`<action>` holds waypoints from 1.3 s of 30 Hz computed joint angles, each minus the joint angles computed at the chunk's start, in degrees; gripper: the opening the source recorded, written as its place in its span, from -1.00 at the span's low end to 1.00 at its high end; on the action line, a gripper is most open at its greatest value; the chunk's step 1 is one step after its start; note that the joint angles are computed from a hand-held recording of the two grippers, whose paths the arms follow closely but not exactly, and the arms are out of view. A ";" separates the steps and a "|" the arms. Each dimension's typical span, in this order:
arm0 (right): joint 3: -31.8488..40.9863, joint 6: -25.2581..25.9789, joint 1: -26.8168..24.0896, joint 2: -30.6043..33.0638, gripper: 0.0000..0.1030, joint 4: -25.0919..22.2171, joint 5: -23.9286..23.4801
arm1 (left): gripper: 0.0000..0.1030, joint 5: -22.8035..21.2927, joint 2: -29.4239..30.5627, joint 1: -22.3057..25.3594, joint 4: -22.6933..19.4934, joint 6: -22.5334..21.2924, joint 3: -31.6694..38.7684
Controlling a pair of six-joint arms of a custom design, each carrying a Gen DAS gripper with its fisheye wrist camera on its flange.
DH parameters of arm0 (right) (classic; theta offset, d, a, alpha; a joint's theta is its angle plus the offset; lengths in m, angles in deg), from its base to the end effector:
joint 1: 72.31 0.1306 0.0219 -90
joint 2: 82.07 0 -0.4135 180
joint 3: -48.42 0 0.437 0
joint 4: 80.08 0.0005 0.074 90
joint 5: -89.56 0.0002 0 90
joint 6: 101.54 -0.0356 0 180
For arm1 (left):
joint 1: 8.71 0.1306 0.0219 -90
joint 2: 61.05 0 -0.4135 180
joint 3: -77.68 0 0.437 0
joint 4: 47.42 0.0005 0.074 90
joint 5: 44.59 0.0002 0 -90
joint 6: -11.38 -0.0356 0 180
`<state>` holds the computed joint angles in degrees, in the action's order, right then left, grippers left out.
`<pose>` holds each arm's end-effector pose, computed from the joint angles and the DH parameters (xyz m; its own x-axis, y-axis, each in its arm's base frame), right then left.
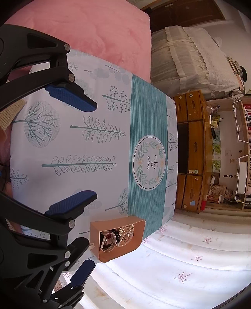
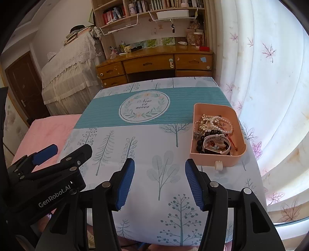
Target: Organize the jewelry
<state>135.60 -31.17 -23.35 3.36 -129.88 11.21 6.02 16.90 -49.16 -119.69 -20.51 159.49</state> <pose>0.3330 0.3709 0.4750 -0.6783 -0.2781 -0.6801 -0.4483 0.8900 0.0831 0.3254 -0.2484 0.4699 -0.6487 -0.3093 -0.6954 -0.4298 0.9029 -0.0007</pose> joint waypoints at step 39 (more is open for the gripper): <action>0.09 -0.12 -0.47 0.46 0.08 -0.60 -0.77 | 0.59 1.87 -0.47 0.98 1.20 -0.77 -1.23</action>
<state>135.69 -31.29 -23.82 3.82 -130.48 10.44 7.89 16.43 -48.18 -118.49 -21.28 158.26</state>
